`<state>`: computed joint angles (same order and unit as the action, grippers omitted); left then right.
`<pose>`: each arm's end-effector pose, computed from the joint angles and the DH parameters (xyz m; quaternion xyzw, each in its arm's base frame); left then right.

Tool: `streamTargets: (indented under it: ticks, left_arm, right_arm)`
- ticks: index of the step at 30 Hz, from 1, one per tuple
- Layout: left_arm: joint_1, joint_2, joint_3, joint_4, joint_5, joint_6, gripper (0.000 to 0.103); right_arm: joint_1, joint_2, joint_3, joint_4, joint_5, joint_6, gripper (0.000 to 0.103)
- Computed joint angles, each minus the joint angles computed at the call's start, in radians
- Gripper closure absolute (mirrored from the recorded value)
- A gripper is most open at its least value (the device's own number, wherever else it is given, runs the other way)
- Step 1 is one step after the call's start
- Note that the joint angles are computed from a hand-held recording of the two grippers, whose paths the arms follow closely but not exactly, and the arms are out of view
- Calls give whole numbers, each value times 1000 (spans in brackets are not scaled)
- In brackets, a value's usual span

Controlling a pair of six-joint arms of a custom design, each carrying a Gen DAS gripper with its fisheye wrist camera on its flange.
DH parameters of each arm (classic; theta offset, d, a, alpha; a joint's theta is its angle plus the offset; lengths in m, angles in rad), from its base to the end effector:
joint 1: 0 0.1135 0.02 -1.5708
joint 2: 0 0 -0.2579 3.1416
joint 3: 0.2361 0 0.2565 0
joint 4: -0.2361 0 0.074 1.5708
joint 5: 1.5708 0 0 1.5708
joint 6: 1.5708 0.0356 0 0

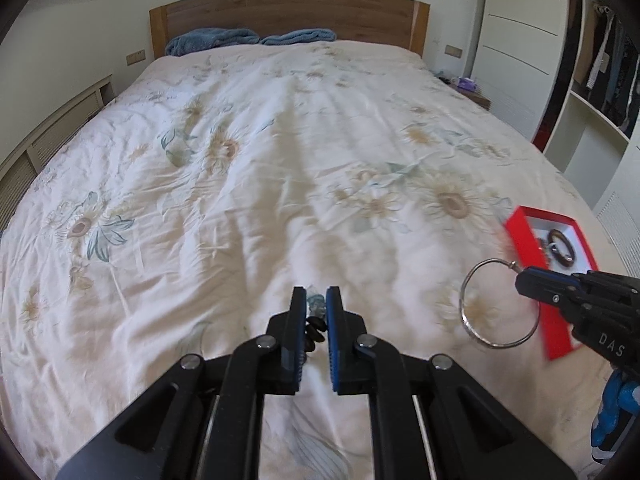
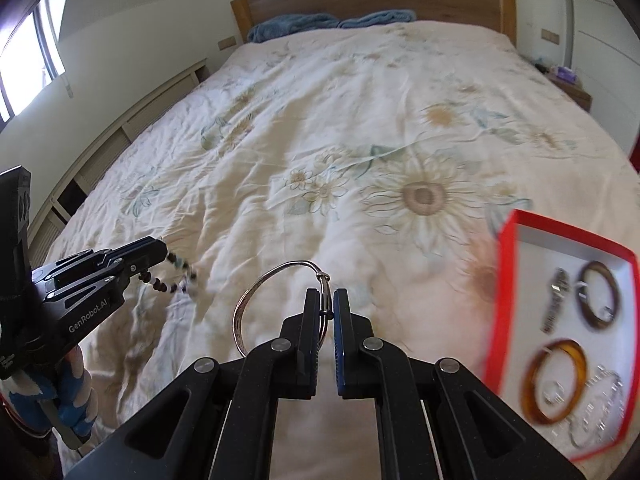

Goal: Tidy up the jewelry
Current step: 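Close the left tool on the beaded bracelet while the right tool grasps the silver bangle, then carry the beaded bracelet and silver bangle into the red box and open both tools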

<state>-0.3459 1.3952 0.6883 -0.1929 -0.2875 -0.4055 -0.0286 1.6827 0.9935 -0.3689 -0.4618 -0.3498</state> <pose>0.2582 -0.0823 0.1664 -0.0750 0.9327 0.0063 0.3528 0.3317 0.0064 0.1652 -0.2079 0.9203 0.1710 0.2841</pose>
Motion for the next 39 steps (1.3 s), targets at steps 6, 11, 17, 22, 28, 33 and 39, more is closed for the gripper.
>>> streamTargets:
  ticks: [6,11,17,22,28,33,39]
  left_arm:
    - [-147,-56,51,-106,-63,-84,94]
    - [-262,10,154,-132,-94,-131,94]
    - [-367,215,390,-126,-81,-130,94]
    - [-407,427,638,-127,-34,-102,94]
    - [-436,697,966,-181,3,-72,94]
    - [-435,896,1175,-245,31,-87,94]
    - [-439,1002,1215,-293,39,-117,94]
  right_arm:
    - [-150,-128,-35,-88,-55,-69,96]
    - [-323,-123,-1,-148,-106,-148,96]
    - [-493,-8,102,-181,-137,-212,96]
    - [-580,137,218,-173,-140,-221,96]
    - [-614,289,336,-145,-125,-207,96]
    - [-611,370,370,-91,-75,-218,96]
    - [-608,403,328,-13,-12,-257,97]
